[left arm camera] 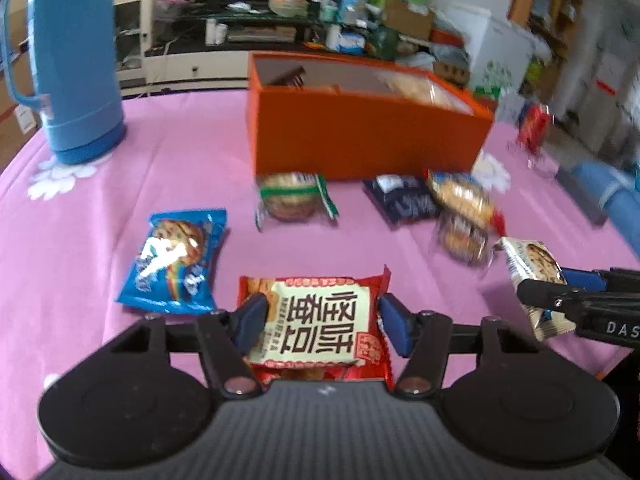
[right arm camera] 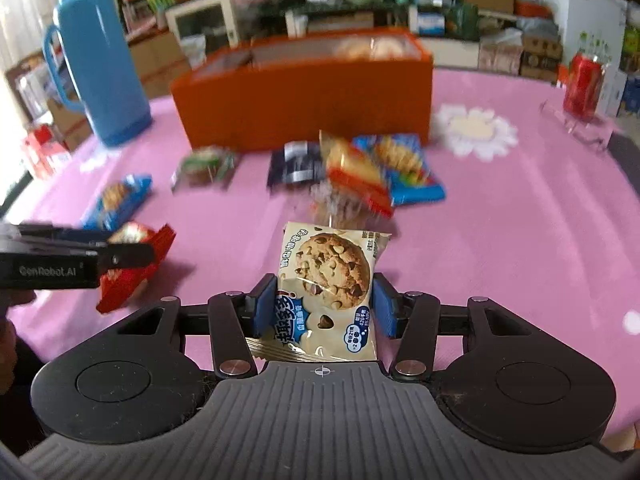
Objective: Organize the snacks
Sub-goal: 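Grasp the white cookie pack with the right gripper while the left grasps the red broad-bean bag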
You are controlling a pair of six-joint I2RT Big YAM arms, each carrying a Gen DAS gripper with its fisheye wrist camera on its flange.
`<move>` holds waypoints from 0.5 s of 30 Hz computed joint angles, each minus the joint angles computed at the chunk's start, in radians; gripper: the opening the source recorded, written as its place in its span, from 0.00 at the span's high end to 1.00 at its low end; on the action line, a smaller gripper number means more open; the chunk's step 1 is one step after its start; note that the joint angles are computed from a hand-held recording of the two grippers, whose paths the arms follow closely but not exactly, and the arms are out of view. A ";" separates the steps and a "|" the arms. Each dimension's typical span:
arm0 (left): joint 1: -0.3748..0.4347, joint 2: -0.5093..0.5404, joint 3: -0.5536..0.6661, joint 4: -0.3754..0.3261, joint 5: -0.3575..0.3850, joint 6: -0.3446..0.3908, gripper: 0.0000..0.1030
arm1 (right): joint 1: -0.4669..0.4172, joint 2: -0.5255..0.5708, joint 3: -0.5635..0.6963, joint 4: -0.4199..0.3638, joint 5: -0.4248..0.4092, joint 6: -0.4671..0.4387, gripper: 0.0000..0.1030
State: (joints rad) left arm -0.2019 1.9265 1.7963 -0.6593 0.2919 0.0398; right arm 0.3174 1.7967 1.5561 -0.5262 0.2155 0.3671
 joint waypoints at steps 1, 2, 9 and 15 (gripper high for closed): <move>0.003 -0.005 0.004 0.006 0.009 -0.013 0.51 | -0.003 -0.014 -0.008 0.018 0.001 0.001 0.68; 0.008 -0.009 0.014 0.012 0.034 -0.023 0.63 | -0.007 -0.022 -0.010 0.031 -0.002 0.000 0.68; 0.003 0.043 0.156 -0.071 -0.020 0.008 0.52 | -0.041 0.006 0.077 0.042 -0.038 -0.042 0.68; -0.015 0.007 0.041 -0.061 -0.134 0.102 0.37 | -0.056 0.012 0.011 0.016 -0.032 -0.014 0.68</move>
